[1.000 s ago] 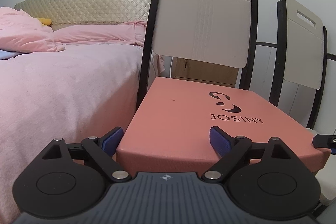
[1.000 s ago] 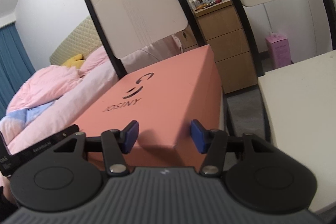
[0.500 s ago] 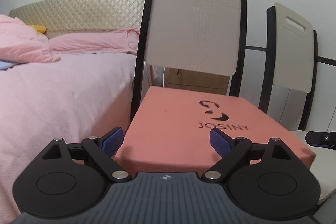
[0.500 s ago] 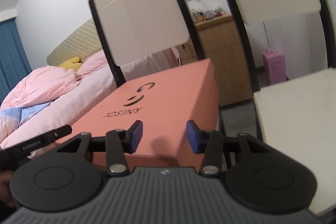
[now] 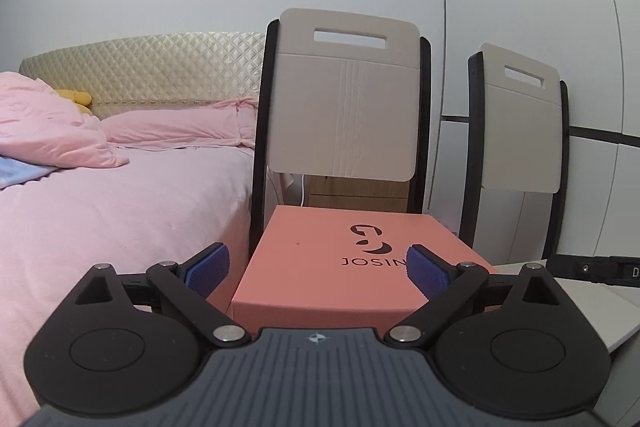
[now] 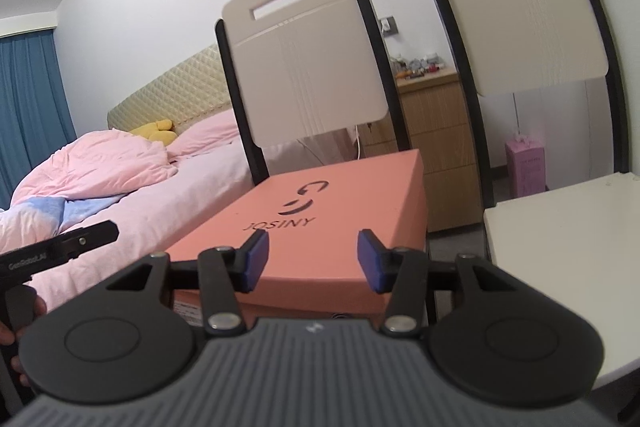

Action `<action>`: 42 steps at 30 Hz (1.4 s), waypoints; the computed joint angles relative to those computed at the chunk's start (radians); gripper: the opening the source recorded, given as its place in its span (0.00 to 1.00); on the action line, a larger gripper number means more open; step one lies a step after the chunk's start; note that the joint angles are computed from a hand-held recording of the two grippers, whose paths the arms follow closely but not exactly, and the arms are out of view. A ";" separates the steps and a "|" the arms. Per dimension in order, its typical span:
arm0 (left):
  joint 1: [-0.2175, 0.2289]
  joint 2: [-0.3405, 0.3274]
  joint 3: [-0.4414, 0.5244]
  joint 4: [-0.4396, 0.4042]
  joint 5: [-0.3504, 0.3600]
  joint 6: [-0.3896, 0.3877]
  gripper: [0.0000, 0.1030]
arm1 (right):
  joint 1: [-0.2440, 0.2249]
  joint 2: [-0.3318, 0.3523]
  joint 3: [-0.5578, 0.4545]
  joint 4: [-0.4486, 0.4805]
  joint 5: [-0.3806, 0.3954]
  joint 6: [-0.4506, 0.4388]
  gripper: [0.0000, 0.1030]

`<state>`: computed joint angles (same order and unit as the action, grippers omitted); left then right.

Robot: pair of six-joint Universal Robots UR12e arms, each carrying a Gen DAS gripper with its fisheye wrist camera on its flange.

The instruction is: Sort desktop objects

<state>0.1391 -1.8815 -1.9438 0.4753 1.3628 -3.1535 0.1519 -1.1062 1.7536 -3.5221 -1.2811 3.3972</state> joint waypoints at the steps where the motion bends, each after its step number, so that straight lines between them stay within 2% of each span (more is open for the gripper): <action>1: 0.001 0.005 -0.008 0.005 -0.001 -0.005 0.97 | 0.004 -0.004 0.007 -0.013 -0.009 0.000 0.56; 7: 0.009 0.015 -0.038 0.047 -0.031 0.001 1.00 | 0.028 -0.017 0.043 -0.079 -0.052 -0.003 0.67; 15: 0.002 -0.003 -0.054 0.121 0.031 0.029 1.00 | 0.052 -0.007 0.055 -0.143 -0.093 0.004 0.80; 19: 0.002 -0.019 -0.053 0.129 0.059 0.022 1.00 | 0.059 -0.002 0.055 -0.156 -0.108 0.004 0.88; 23: 0.000 -0.032 -0.047 0.133 0.099 0.025 1.00 | 0.062 0.002 0.051 -0.144 -0.114 -0.002 0.88; 27: 0.001 -0.040 -0.046 0.148 0.099 0.027 1.00 | 0.068 0.008 0.046 -0.145 -0.136 -0.018 0.89; 29: -0.003 -0.046 -0.045 0.171 0.110 0.040 1.00 | 0.074 0.014 0.045 -0.161 -0.158 -0.021 0.94; 36: -0.011 -0.058 -0.039 0.171 0.136 0.055 1.00 | 0.084 0.029 0.033 -0.157 -0.173 -0.042 0.95; 39: -0.013 -0.060 -0.038 0.171 0.145 0.053 1.00 | 0.087 0.034 0.028 -0.163 -0.186 -0.044 1.00; 42: -0.012 -0.061 -0.039 0.173 0.151 0.045 1.00 | 0.089 0.036 0.026 -0.162 -0.195 -0.043 1.00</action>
